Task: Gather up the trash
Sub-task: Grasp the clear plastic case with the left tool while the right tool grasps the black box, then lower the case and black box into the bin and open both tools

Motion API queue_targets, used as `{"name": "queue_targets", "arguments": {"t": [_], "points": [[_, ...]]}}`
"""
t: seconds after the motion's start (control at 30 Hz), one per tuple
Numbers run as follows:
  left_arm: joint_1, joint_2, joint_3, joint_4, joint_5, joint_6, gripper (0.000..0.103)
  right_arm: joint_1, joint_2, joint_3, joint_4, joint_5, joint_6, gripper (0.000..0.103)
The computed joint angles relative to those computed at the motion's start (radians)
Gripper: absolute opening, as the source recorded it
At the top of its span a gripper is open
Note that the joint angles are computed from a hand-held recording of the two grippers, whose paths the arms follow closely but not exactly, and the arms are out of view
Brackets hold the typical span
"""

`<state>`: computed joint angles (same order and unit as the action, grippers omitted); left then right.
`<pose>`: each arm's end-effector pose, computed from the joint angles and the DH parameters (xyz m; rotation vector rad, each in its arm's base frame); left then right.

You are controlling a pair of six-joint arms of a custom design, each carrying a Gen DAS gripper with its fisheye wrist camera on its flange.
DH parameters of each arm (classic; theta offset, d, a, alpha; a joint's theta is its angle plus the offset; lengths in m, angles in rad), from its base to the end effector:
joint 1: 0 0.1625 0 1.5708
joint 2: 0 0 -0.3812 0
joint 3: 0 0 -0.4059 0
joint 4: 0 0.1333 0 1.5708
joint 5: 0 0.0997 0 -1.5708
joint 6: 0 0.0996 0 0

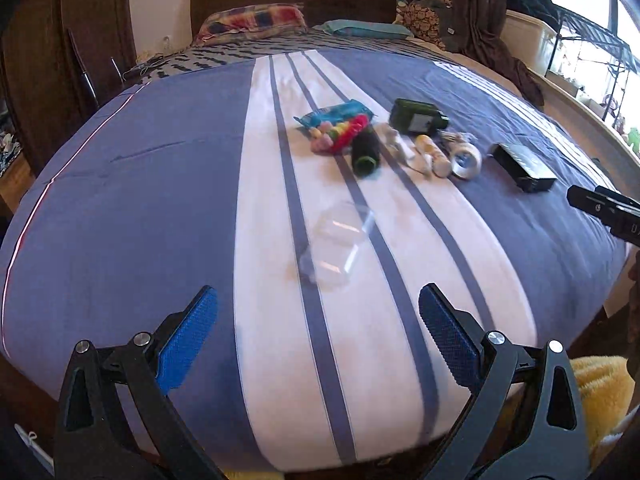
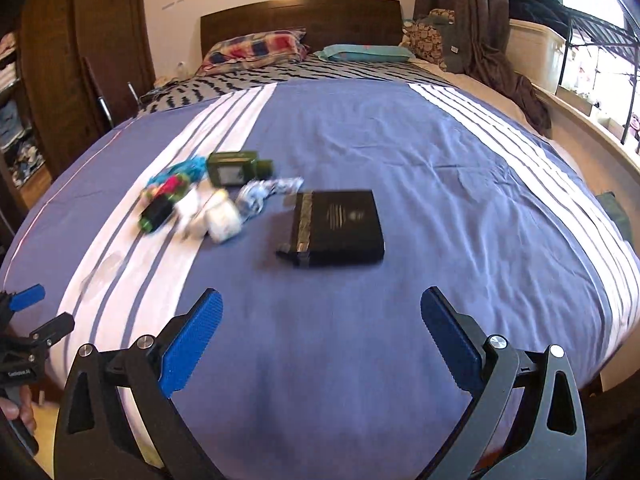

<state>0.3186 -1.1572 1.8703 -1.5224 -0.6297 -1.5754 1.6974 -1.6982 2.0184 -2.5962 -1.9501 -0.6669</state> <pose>-0.4002 -0.3571 0.1348 0.0841 2.1417 -0.9237 0.1553 -0.4568 0.4070 0.8016 -2.3695 0.7570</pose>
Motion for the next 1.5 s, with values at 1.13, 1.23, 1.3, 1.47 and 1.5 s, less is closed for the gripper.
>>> {"name": "queue_targets", "arguments": {"t": [1.13,1.23,1.3,1.47,1.5], "points": [[0.015,0.059,0.003,-0.216,0.022,0.181,0.032,-0.022,0.104,-0.073,0.029,-0.004,0.005,0.072],[-0.020,0.049,0.006,-0.196,0.023,0.138,0.032,-0.020,0.030,-0.041,0.064,0.041,0.007,0.072],[-0.053,0.037,0.009,-0.178,0.029,0.102,0.032,-0.015,-0.036,-0.011,0.089,0.073,-0.001,0.072],[-0.125,0.033,-0.016,-0.070,0.041,0.002,0.032,0.001,-0.190,0.045,0.149,0.140,-0.012,0.072],[-0.144,0.034,-0.024,-0.043,0.043,-0.021,0.032,0.006,-0.214,0.054,0.157,0.147,-0.014,0.072]]}}
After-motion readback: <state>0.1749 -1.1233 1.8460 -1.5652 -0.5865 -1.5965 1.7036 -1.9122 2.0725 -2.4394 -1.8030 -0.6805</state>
